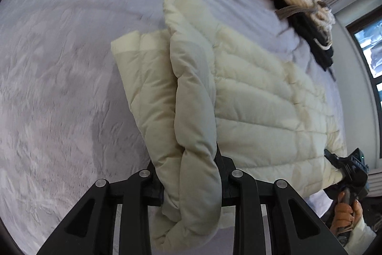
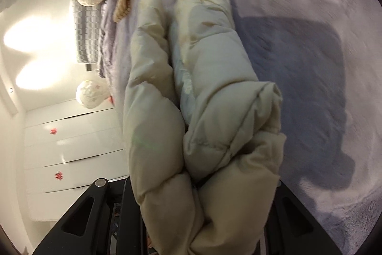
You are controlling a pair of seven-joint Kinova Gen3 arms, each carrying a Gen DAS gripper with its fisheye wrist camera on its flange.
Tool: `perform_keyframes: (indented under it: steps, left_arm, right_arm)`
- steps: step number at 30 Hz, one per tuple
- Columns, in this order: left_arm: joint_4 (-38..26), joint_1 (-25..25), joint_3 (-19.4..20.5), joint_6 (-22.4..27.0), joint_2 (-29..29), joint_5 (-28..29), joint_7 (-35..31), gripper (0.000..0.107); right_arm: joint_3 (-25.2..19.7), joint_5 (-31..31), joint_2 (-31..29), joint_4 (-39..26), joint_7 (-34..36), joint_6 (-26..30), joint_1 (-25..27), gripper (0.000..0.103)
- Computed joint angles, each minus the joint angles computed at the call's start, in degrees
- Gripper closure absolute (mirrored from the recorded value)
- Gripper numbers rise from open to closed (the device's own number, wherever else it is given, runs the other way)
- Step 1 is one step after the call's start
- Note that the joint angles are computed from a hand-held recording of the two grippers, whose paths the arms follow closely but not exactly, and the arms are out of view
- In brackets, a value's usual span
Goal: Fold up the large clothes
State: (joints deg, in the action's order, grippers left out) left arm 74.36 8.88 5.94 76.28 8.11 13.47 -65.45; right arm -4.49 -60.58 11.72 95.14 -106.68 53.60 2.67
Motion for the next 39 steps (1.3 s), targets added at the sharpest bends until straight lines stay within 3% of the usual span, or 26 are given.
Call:
perform_keyframes:
  steps: [1, 3, 7, 9, 16, 21, 23, 26, 30, 33, 39]
  left_arm:
    - [0.22, 0.36, 0.03, 0.24, -0.04, -0.71, 0.80, 0.073]
    - [-0.28, 2.02, -0.22, 1.60, 0.20, -3.76, 3.41, 0.054]
    - [-1.00, 1.92, 0.09, 3.39, 0.48, -4.61, 4.80, 0.048]
    - [-1.92, 2.86, 0.16, 4.81, 0.69, -7.15, 6.28, 0.033]
    - [-3.20, 2.45, -0.04, 6.97, 0.56, -7.70, 6.05, 0.033]
    - [-4.69, 1.95, -0.13, 8.93, 0.72, -7.24, 4.96, 0.033]
    - [-5.96, 1.87, -0.12, 10.07, 1.35, -7.04, 4.93, 0.033]
    - [-6.73, 2.37, 0.13, 10.12, 1.18, -8.59, 5.11, 0.005]
    - [-7.73, 3.74, 0.25, 9.44, 0.26, -11.76, 3.77, 0.005]
    - [-8.01, 3.09, 0.00, 9.18, -0.26, -11.16, 2.06, 0.005]
    - [-6.09, -2.32, -2.05, 6.76, -1.58, -4.40, -2.76, 0.005]
  right_arm:
    - [0.17, 1.20, 0.24, -0.32, -0.84, 0.54, -0.21, 0.074]
    - [0.23, 2.70, 1.30, -1.54, -1.75, 1.67, -0.32, 0.071]
    - [0.33, 7.09, 2.78, -5.08, -5.53, 4.19, -0.59, 0.066]
    - [0.29, 9.71, 3.52, -7.63, -7.99, 5.80, -0.98, 0.062]
    - [0.02, 18.45, 5.30, -16.81, -16.13, 13.75, -2.20, 0.039]
    - [0.40, 23.91, 5.21, -21.98, -20.94, 18.60, -3.13, 0.031]
    - [0.54, 25.86, 4.77, -23.17, -22.09, 19.72, -3.52, 0.031]
    - [0.87, 29.83, 4.29, -26.23, -24.65, 22.02, -4.88, 0.031]
    - [0.96, 33.48, 1.89, -26.63, -24.87, 24.11, -5.74, 0.030]
    - [1.01, 34.27, 0.90, -27.99, -24.27, 25.03, -6.11, 0.019]
    - [0.08, 36.34, 2.23, -35.27, -21.54, 27.28, -8.43, 0.016]
